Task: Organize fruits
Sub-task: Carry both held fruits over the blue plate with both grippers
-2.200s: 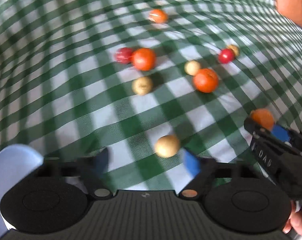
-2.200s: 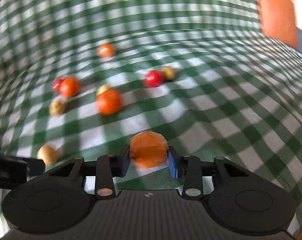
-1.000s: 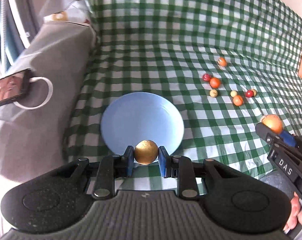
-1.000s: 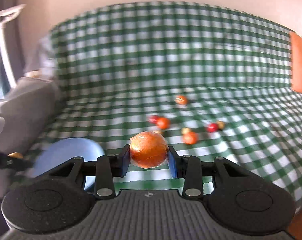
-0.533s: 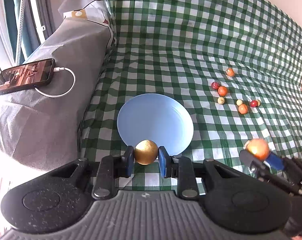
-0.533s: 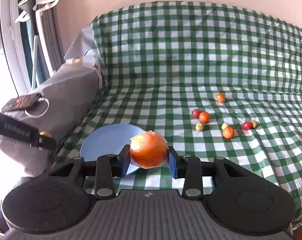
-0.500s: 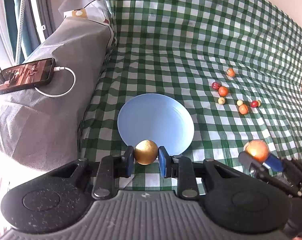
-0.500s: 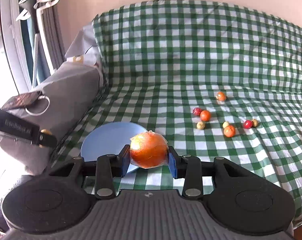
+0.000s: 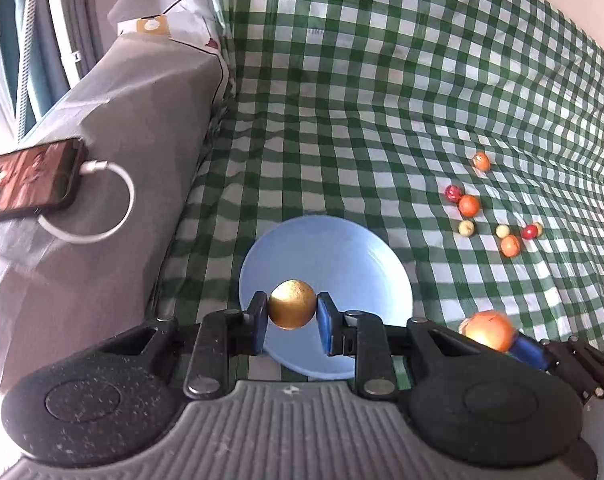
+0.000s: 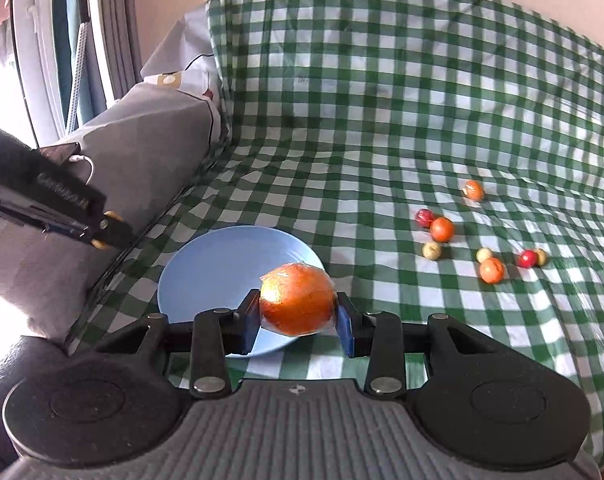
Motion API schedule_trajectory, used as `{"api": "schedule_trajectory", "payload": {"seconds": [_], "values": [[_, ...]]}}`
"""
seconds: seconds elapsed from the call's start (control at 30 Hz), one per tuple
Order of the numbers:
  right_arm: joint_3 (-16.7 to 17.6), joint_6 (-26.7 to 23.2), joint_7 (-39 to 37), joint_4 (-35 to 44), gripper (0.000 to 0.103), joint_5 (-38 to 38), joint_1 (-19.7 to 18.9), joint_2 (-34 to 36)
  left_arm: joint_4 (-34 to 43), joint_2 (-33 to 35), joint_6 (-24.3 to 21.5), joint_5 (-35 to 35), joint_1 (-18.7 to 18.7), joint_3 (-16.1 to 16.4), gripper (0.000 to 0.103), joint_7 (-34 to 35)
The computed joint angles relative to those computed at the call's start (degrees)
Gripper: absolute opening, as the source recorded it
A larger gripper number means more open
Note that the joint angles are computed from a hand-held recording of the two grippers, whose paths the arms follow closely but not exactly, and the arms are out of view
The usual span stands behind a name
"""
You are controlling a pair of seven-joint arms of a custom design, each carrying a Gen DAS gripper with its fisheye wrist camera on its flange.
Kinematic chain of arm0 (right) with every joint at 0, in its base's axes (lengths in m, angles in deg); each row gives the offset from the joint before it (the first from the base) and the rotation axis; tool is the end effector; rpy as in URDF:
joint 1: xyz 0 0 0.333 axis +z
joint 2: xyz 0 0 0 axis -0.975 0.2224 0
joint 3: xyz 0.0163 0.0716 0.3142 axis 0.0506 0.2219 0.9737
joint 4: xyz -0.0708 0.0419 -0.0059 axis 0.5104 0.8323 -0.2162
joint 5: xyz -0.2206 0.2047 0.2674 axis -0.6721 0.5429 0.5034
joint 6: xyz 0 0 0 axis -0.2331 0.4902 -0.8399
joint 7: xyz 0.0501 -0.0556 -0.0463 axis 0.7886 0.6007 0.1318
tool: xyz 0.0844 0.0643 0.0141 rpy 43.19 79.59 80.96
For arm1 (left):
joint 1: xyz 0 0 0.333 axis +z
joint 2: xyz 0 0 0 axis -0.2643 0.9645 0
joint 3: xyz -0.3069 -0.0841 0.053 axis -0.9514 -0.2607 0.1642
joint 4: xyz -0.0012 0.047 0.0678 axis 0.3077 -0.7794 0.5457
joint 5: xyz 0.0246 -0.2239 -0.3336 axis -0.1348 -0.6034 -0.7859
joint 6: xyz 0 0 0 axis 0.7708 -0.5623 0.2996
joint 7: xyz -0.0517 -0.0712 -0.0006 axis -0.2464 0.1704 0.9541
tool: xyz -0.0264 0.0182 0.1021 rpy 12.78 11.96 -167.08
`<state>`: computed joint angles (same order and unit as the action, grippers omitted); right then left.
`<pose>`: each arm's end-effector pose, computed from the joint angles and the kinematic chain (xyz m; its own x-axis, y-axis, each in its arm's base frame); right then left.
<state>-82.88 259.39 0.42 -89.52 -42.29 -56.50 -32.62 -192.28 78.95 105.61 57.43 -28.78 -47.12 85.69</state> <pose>0.4769 0.0463 0.5030 0.2399 -0.9708 -0.0063 -0.5928 -0.1413 -0.7928 0.5366 -0.2749 0.5556 0.0670 -0.9964 0.0529 -0.8004 -0.0853 -0.5934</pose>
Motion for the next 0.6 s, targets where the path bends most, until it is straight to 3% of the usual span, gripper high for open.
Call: {"api": "schedule_trajectory", "payload": {"seconds": [0.1, 0.33, 0.47, 0.6], "values": [[-2.1, -0.1, -2.3, 2.7, 0.040, 1.9, 2.9, 3.3, 2.8, 3.7, 0.5, 0.5, 0.1, 0.5, 0.029, 1.0], [-2.5, -2.2, -11.4, 9.7, 0.040, 10.8, 4.9, 11.5, 8.5, 11.2, 0.2, 1.9, -1.1, 2.5, 0.029, 2.7], [0.2, -4.0, -11.6, 12.9, 0.040, 10.4, 1.9, 15.6, 11.0, 14.4, 0.0, 1.8, -1.7, 3.6, 0.029, 3.8], [3.2, -5.9, -6.6, 15.3, 0.040, 4.2, -2.1, 18.9, 13.5, 17.5, -1.2, 1.8, -2.4, 4.6, 0.029, 5.1]]}}
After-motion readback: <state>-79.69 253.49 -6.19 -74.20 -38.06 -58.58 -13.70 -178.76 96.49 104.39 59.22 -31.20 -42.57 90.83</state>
